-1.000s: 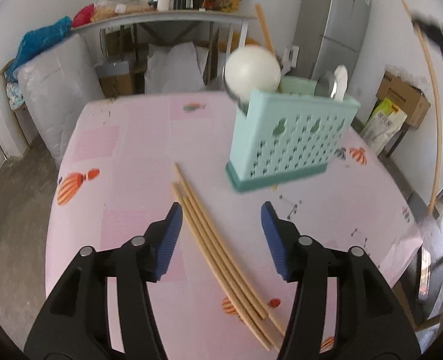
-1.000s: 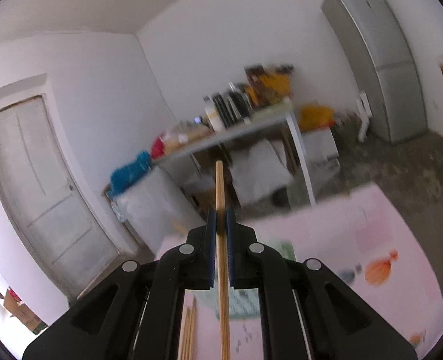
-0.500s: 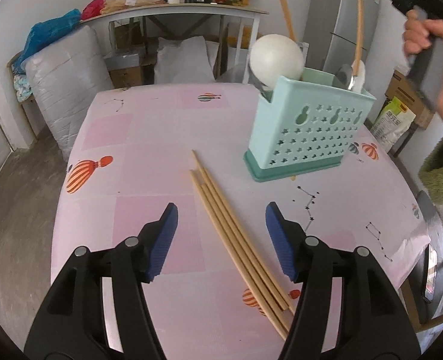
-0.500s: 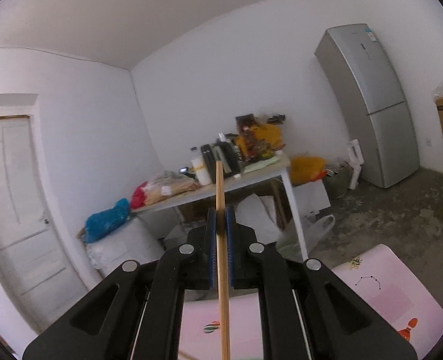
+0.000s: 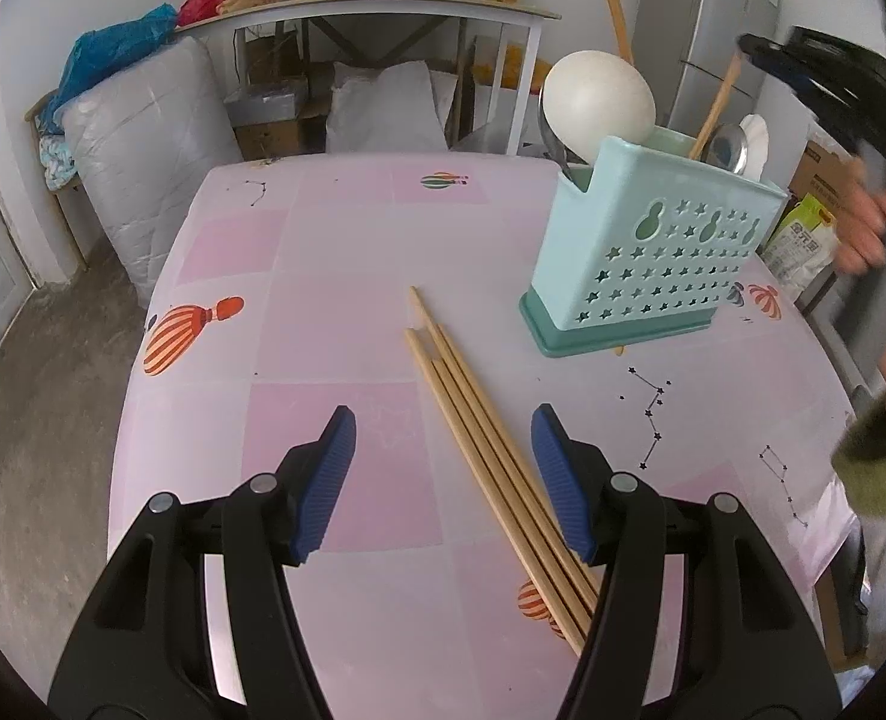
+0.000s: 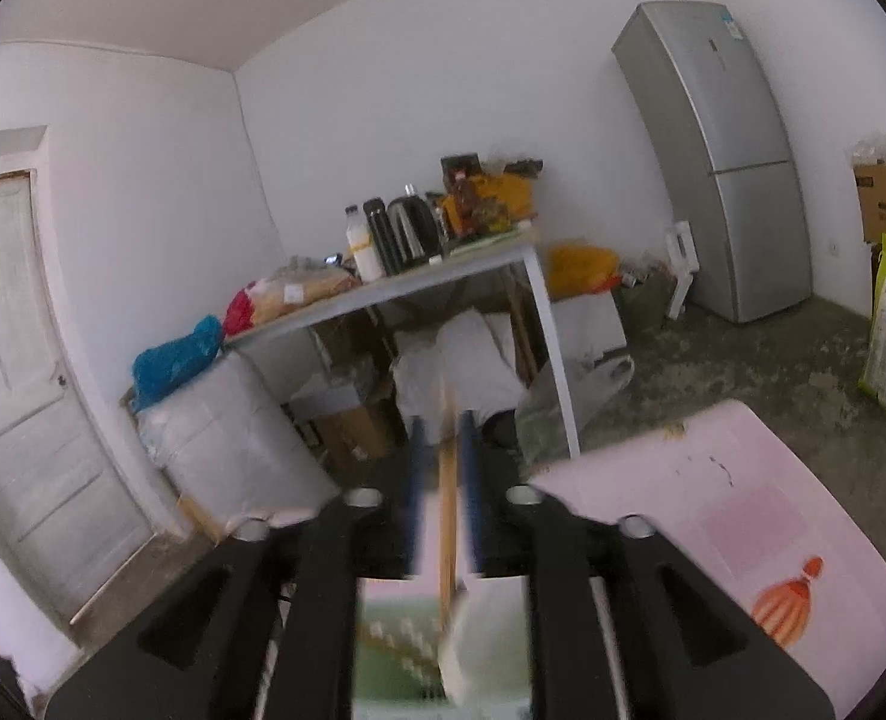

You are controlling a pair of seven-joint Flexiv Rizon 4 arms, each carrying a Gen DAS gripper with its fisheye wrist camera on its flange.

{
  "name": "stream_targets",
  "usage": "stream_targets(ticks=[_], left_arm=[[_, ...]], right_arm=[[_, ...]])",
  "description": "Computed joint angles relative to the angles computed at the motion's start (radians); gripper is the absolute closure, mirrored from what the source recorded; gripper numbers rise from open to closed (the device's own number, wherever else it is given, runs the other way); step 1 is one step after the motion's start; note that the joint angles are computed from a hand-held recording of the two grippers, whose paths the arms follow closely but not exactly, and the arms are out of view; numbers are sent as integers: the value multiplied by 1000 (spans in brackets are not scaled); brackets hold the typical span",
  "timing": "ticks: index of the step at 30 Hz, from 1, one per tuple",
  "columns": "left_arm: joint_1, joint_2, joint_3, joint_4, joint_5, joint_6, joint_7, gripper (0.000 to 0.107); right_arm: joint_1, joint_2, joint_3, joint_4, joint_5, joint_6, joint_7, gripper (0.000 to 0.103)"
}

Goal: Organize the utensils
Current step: 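Lower the chopstick into the green holder and open the right tool, then grasp another wooden chopstick with the left tool while the right tool grasps one too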

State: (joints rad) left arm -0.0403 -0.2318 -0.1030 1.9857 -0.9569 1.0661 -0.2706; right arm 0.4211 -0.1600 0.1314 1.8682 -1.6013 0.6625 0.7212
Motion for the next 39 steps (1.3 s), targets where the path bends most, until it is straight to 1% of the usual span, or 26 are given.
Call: stream_targets(ticks=[1, 2, 5, 9, 12, 15, 18, 19, 20, 21, 22, 24, 27, 29, 30, 35, 37, 39], left_arm=[[-1, -2, 1, -1, 4, 1, -3, 49], [-2, -3, 1, -1, 8, 3, -7, 49], [-1, -5, 1, -3, 18, 5, -10, 49], [-4, -3, 0, 5, 31, 17, -8, 49], [-9, -2, 0, 22, 46, 36, 1, 49], [-15, -1, 1, 42, 72, 53, 2, 49], [-16, 0, 2, 62, 96, 63, 0, 50], [-16, 1, 0, 68, 97, 68, 3, 52], [-16, 2, -4, 73, 92, 74, 11, 58], [-16, 1, -7, 79, 89, 78, 18, 62], [-17, -1, -7, 81, 93, 82, 16, 65], [-17, -7, -7, 80, 104, 78, 3, 74], [-12, -16, -10, 77, 108, 74, -8, 80], [-11, -19, -10, 76, 114, 78, -16, 81], [-10, -22, -5, 70, 133, 62, -36, 81], [4, -18, -13, 59, 111, 15, -41, 81], [0, -20, -12, 57, 111, 18, -41, 81], [-6, -26, -12, 58, 117, 43, -40, 81]], right_arm=[[3, 12, 6, 15, 2, -9, 9, 61], [6, 37, 17, 43, -4, -23, 27, 57], [18, 102, 59, 108, 18, -77, 49, 51], [34, 167, 113, 179, 67, -126, 90, 49], [42, 190, 139, 231, 127, -78, 139, 49], [60, 154, 151, 263, 221, 28, 160, 49], [69, 110, 135, 280, 227, 147, 237, 49], [68, 90, 125, 284, 214, 204, 278, 49], [67, 73, 115, 283, 204, 252, 296, 49], [69, 55, 108, 276, 204, 285, 294, 49], [71, 37, 99, 261, 207, 308, 277, 49], [79, 18, 88, 245, 205, 333, 251, 49], [93, -2, 75, 222, 187, 351, 216, 49], [98, -7, 69, 208, 186, 357, 199, 49], [101, -10, 68, 206, 182, 360, 199, 49], [109, -30, 61, 192, 182, 389, 194, 49], [114, -41, 58, 181, 187, 400, 181, 49], [120, -53, 54, 168, 193, 411, 160, 49]])
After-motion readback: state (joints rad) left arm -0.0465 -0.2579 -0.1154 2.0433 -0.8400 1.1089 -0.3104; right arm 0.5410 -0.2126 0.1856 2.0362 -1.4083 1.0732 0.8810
